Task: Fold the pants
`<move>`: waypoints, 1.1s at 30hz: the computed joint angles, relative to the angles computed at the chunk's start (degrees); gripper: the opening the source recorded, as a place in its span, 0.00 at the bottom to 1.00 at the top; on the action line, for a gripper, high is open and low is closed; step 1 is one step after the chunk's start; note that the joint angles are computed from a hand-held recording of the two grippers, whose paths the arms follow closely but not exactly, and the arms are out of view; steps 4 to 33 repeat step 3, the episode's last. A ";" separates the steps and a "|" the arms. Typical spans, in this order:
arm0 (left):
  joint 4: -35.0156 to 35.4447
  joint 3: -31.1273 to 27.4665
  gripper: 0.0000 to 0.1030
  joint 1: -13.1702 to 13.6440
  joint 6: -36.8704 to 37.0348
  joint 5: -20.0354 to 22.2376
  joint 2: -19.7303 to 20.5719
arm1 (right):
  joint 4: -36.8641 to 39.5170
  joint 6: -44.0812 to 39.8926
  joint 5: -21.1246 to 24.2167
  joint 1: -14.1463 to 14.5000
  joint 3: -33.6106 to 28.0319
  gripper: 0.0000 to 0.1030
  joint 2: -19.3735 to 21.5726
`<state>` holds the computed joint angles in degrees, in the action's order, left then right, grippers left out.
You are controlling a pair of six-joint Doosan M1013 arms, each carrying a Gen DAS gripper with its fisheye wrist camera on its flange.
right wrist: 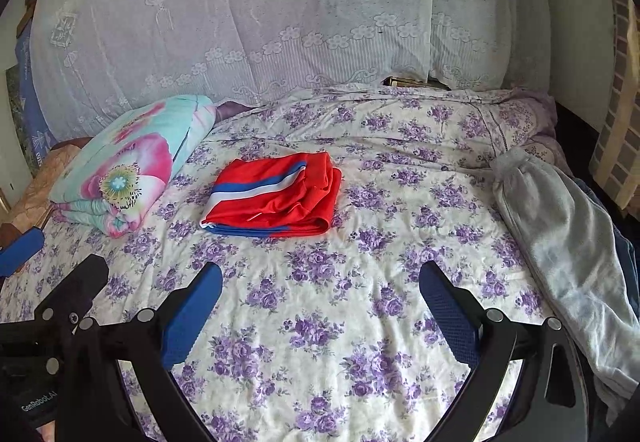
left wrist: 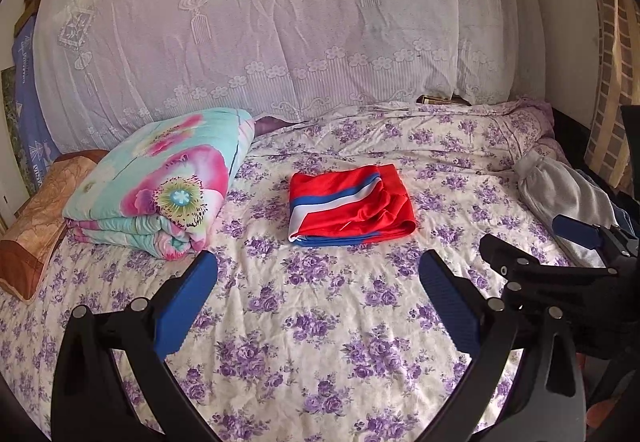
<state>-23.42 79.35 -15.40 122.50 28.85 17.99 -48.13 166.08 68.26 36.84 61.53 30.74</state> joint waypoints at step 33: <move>0.02 0.00 0.95 -0.01 -0.01 0.04 0.03 | 0.05 0.02 -0.01 0.01 -0.01 0.96 0.00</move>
